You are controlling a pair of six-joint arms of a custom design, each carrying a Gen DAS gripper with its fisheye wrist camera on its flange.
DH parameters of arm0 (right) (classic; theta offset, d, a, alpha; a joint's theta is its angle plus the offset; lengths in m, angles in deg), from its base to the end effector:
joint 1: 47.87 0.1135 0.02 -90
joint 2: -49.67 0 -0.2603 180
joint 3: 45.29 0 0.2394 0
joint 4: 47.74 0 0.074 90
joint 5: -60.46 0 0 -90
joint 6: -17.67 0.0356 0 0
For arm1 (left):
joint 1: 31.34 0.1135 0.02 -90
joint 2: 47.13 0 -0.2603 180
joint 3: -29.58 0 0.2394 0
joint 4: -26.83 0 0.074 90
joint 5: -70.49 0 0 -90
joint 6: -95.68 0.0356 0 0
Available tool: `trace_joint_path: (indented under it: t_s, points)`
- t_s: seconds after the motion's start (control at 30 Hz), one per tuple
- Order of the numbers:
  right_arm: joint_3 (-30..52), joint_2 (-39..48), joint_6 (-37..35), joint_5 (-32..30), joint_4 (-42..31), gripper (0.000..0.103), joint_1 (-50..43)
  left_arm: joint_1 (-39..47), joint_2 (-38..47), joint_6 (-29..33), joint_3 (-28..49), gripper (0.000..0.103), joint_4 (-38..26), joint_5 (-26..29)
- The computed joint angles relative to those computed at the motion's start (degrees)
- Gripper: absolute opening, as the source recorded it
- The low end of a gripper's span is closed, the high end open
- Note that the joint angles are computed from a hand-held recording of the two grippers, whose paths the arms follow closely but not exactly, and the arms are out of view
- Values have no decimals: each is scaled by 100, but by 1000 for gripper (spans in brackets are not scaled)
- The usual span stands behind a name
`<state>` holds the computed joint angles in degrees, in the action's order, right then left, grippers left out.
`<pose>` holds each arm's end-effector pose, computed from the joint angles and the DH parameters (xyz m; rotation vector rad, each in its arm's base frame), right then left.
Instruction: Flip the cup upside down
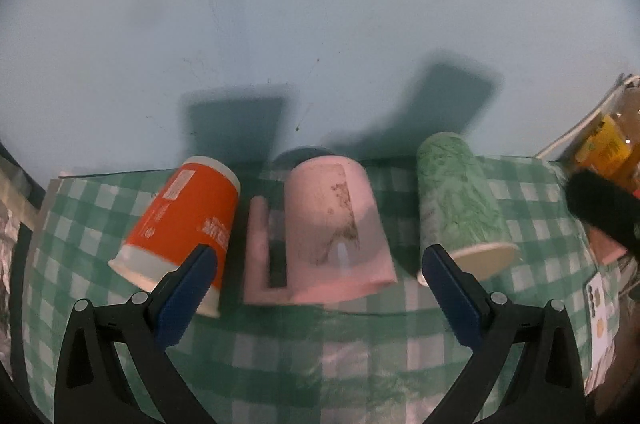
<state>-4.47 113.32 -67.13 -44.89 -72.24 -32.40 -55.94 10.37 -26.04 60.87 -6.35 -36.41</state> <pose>0.1888 0.0620 0.1742 -0.3423 2.3906 0.4887 0.1406 -0.0530 0.1343 -0.2604 2.5249 0.0046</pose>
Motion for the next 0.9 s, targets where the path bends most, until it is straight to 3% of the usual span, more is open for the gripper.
trace_joint_path:
  t_s: [0.3,0.4,0.5,0.7,0.8,0.9]
  points:
    - [264,1051,160,-53,349,93,48,454,1747,398,547,103,860,389]
    - [180,959,186,-83,354,93,-27,708,2276,584,809,94,999,591]
    - [110,819,126,-128,290,93,-141,864,2660,632,1033,84,1029,791]
    - [-26,757,55,-166,441,93,-174,1067,3560,801,1621,82,998,1125]
    - [-75,799,56,-171,520,93,-173,1219,3755,845,1783,75,934,1229]
    - [-119,792,23,-150,517,93,-149,1368,3814,959,1901,74,875,1418]
